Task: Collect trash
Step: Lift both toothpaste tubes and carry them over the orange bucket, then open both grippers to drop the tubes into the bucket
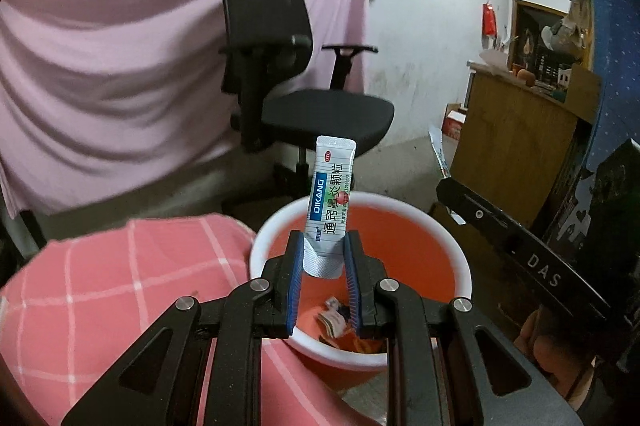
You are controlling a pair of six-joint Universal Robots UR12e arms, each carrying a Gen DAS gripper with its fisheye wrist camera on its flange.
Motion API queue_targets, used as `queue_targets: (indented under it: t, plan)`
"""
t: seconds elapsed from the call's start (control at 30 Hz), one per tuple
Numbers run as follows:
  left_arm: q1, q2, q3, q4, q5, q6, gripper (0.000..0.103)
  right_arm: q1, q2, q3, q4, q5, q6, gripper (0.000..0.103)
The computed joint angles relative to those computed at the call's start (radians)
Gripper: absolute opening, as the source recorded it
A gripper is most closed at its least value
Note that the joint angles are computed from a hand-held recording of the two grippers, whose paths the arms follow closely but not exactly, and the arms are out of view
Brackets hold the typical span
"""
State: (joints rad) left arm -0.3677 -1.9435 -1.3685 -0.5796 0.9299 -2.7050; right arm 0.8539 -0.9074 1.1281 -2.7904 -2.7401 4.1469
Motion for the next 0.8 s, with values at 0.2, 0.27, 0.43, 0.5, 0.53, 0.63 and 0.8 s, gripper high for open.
queue_targets:
  t: [0.2,0.27,0.43,0.5,0.53,0.63,0.8]
  plan:
    - [-0.009,-0.009,0.043,-0.118,0.03,0.006,0.017,-0.014,-0.032,0.04,0.073,0.09,0.124,0.02]
    - [-0.007,-0.005,0.042,-0.13,0.037,0.007,0.017,-0.017,-0.036,0.043,0.088,0.114,0.144,0.021]
    - [-0.011,-0.004,0.06,-0.182,0.056,0.017,0.018,-0.021,-0.046,0.054,0.112,0.146,0.186,0.021]
    - [-0.008,0.0,0.053,-0.182,0.046,0.015,0.018,-0.022,-0.049,0.057,0.12,0.153,0.196,0.021]
    - [-0.007,0.001,0.052,-0.18,0.043,0.013,0.018,-0.022,-0.051,0.058,0.123,0.152,0.2,0.021]
    - [-0.005,0.003,0.047,-0.17,0.045,0.011,0.019,-0.021,-0.051,0.058,0.126,0.148,0.2,0.021]
    - [0.0,0.005,0.042,-0.156,0.046,0.002,0.019,-0.02,-0.052,0.056,0.127,0.146,0.199,0.021]
